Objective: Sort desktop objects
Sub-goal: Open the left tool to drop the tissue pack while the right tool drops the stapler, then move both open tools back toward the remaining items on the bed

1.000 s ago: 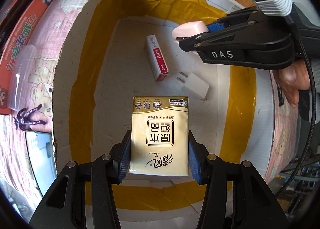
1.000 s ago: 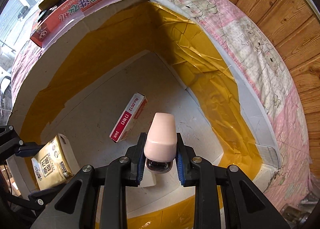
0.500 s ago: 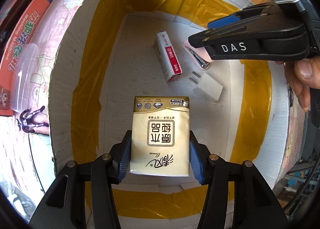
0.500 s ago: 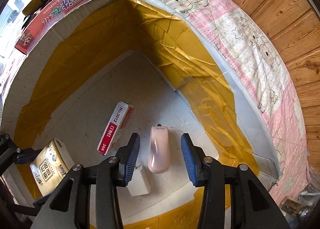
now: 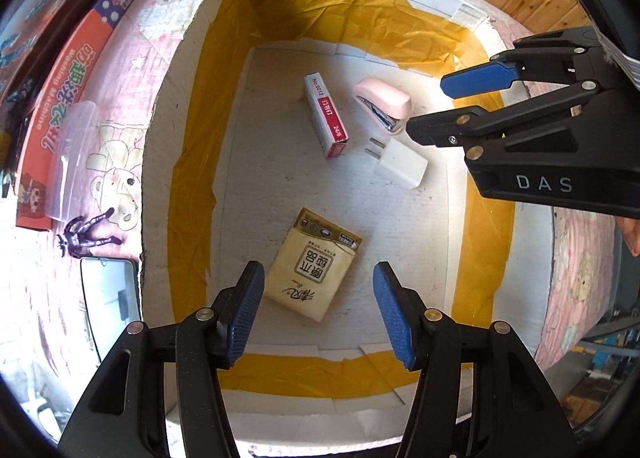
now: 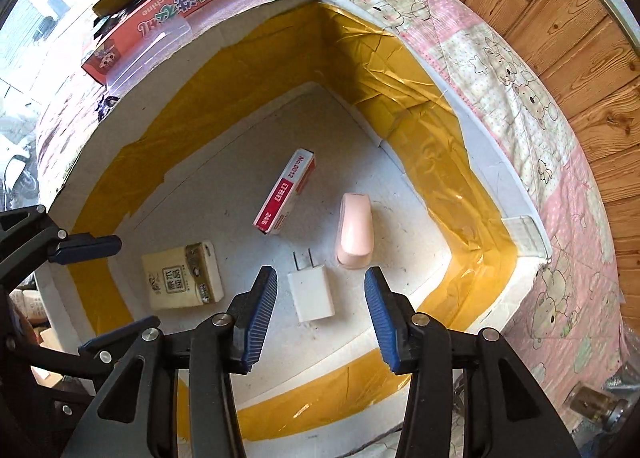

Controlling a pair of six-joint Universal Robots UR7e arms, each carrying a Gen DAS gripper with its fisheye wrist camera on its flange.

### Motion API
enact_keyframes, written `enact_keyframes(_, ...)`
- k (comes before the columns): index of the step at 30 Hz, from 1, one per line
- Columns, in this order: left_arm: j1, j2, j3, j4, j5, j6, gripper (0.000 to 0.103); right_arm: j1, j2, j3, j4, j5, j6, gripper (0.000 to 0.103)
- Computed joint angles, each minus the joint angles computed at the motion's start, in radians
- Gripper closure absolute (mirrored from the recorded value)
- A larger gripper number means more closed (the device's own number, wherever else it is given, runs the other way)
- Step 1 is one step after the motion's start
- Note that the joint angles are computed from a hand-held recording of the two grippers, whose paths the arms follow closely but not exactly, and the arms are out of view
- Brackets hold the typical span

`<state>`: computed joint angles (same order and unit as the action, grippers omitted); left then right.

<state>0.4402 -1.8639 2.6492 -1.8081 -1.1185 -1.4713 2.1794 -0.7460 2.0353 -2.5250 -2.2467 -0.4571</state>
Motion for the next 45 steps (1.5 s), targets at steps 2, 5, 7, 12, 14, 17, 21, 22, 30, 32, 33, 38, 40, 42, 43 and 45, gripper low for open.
enact_keyframes(2,-0.042,-0.025,-0.001,0.043,-0.018,-0.037,0.044,0.01,-0.025,0.019,0.01,0.007,-0.001,0.054)
enact_keyframes(5,-0.097,-0.062,-0.011,0.116,-0.047,-0.086,0.044,0.023,-0.064,0.049,0.03,0.02,-0.003,0.051)
enact_keyframes(7,-0.102,-0.009,-0.03,0.085,-0.032,-0.082,0.044,0.032,-0.091,0.069,0.043,0.023,-0.002,0.05)
enact_keyframes(12,-0.153,0.012,-0.042,0.093,-0.044,-0.121,0.044,0.043,-0.157,0.1,0.076,0.033,-0.02,0.049)
enact_keyframes(14,-0.198,0.002,-0.043,0.118,-0.06,-0.152,0.044,0.019,-0.178,0.124,0.047,0.027,-0.062,0.049)
enact_keyframes(17,-0.233,0.013,-0.048,0.128,-0.071,-0.177,0.044,-0.005,-0.201,0.134,0.03,0.032,-0.104,0.049)
enact_keyframes(21,-0.28,0.016,-0.054,0.143,-0.092,-0.205,0.044,0.002,-0.218,0.183,-0.023,0.044,-0.119,0.048)
enact_keyframes(22,-0.296,0.018,-0.057,0.148,-0.099,-0.213,0.044,0.003,-0.223,0.194,-0.033,0.044,-0.124,0.048)
enact_keyframes(30,-0.399,0.044,-0.061,0.151,-0.14,-0.269,0.044,-0.002,-0.292,0.278,-0.091,0.038,-0.18,0.044)
enact_keyframes(32,-0.423,0.049,-0.058,0.143,-0.149,-0.283,0.044,-0.008,-0.308,0.299,-0.106,0.044,-0.192,0.044)
enact_keyframes(33,-0.434,0.054,-0.057,0.139,-0.155,-0.289,0.044,-0.011,-0.315,0.311,-0.121,0.046,-0.201,0.044)
enact_keyframes(38,-0.524,0.102,-0.076,0.183,-0.158,-0.351,0.044,-0.019,-0.35,0.377,-0.208,0.057,-0.255,0.044)
enact_keyframes(40,-0.566,0.132,-0.089,0.196,-0.152,-0.363,0.044,-0.022,-0.37,0.403,-0.242,0.067,-0.279,0.044)
enact_keyframes(42,-0.607,0.154,-0.097,0.199,-0.145,-0.38,0.044,-0.023,-0.391,0.431,-0.29,0.08,-0.31,0.044)
enact_keyframes(43,-0.627,0.16,-0.097,0.195,-0.141,-0.388,0.044,-0.024,-0.399,0.446,-0.318,0.084,-0.324,0.044)
enact_keyframes(45,-0.663,0.176,-0.097,0.189,-0.134,-0.413,0.044,-0.031,-0.417,0.479,-0.384,0.103,-0.355,0.044)
